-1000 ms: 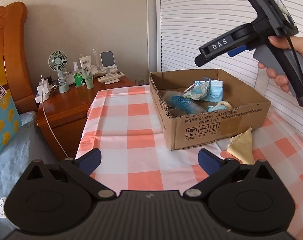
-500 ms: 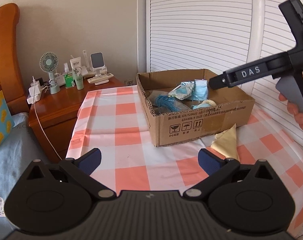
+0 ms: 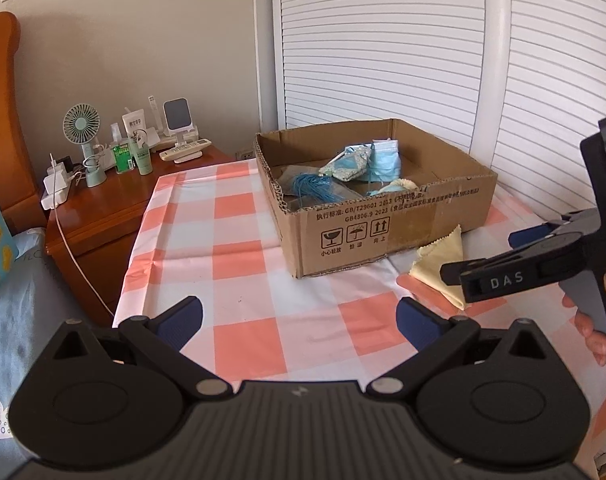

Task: Organize soft objects
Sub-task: 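Move both tools toward the yellow cloth and the pink strip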

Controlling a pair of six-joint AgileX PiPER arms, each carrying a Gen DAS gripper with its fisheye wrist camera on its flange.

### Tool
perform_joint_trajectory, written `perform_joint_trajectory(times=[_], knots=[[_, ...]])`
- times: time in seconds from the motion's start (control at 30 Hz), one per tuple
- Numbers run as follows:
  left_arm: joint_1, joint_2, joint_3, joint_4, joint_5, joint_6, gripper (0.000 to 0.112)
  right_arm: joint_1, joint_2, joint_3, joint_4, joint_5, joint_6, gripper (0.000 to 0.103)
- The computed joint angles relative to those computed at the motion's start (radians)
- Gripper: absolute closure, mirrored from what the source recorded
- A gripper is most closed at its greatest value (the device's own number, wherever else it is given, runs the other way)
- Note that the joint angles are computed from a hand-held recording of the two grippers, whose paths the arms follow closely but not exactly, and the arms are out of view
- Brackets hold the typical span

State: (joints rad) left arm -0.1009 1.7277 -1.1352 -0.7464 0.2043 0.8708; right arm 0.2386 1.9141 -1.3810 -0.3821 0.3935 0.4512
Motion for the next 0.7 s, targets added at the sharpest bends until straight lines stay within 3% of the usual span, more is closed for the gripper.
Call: perform_joint_trajectory(times=[0.2, 0.7], knots=[[-0.007, 0.032, -0.029, 0.039, 0.031, -0.04, 0.01, 0.018, 0.051, -0.013, -0.094, 0.012, 0.092, 0.0], [-0.06, 0.108, -0.113, 0.24, 0.071, -0.229, 0.01, -0.021, 0.093, -0.041, -0.13, 0.008, 0.119, 0.0]])
